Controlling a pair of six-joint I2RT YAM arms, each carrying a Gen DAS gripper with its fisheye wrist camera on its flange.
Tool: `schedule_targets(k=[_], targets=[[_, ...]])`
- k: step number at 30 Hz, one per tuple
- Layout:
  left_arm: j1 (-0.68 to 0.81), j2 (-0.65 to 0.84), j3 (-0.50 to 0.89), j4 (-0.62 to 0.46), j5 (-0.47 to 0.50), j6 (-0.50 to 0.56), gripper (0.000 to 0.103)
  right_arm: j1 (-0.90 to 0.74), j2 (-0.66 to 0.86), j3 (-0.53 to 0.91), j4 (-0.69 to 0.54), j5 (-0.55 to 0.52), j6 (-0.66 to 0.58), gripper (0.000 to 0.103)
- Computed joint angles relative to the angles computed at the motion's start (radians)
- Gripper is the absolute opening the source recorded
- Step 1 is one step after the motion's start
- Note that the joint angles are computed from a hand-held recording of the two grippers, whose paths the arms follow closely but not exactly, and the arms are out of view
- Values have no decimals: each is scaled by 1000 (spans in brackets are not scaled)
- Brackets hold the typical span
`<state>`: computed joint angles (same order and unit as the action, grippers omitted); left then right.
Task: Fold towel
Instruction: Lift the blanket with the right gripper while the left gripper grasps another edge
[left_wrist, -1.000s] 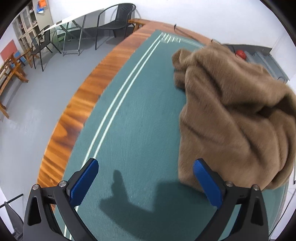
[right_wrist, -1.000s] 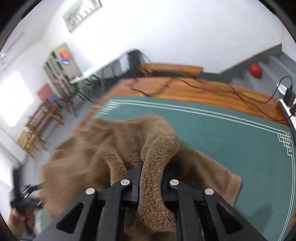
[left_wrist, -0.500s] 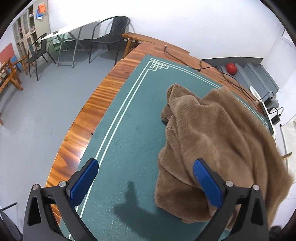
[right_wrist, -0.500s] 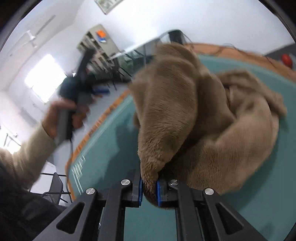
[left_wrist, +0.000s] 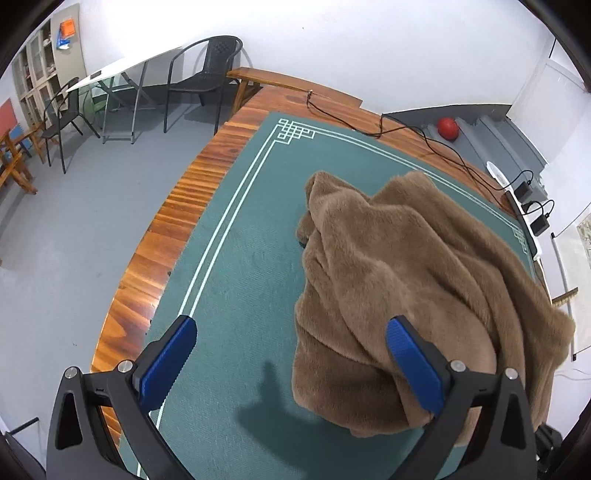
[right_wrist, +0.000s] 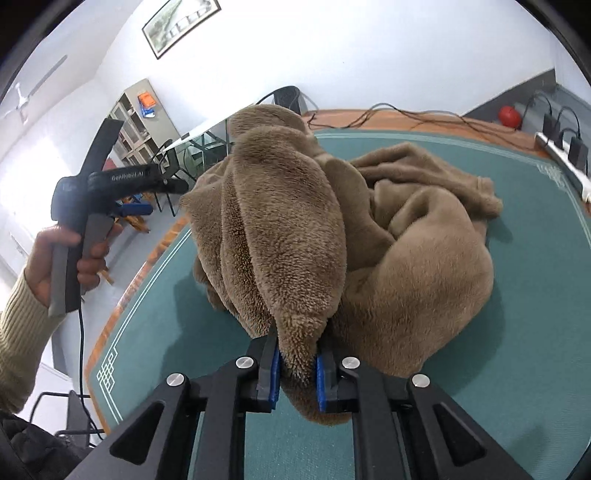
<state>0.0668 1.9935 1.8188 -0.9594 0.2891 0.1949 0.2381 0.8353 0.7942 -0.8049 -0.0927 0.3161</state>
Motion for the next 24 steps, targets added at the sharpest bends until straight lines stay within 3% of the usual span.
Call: schedule_targets(k=[3,5,10,13,15,17,21,24], targets=[[17,-3,-20,4,1,-2,103,-12,2,1,11,10,-20,30],[29,-3,-30,5,0,-5,103,-21,2,10,19,14,-17,65],[52,-8,-51,5,-2,-9,103,10,62,57,92,59,-3,67],[51,-10,-52,-3,-1,-19,103,-18,194,120,113,52,-39,67],[45,-19,-55,-7,1,-17,103,-34,295,141,146,18,-49,66],[37,-33,-61,-9,0,-6,103,-46,347,127,178,-54,-42,27],[37,-56,-63,-5,-12,20,103,-77,310,75,188,-240,-70,15],[47,-42,-35,-19,-12,13,103,-55,224,47,50,-267,-182,10]])
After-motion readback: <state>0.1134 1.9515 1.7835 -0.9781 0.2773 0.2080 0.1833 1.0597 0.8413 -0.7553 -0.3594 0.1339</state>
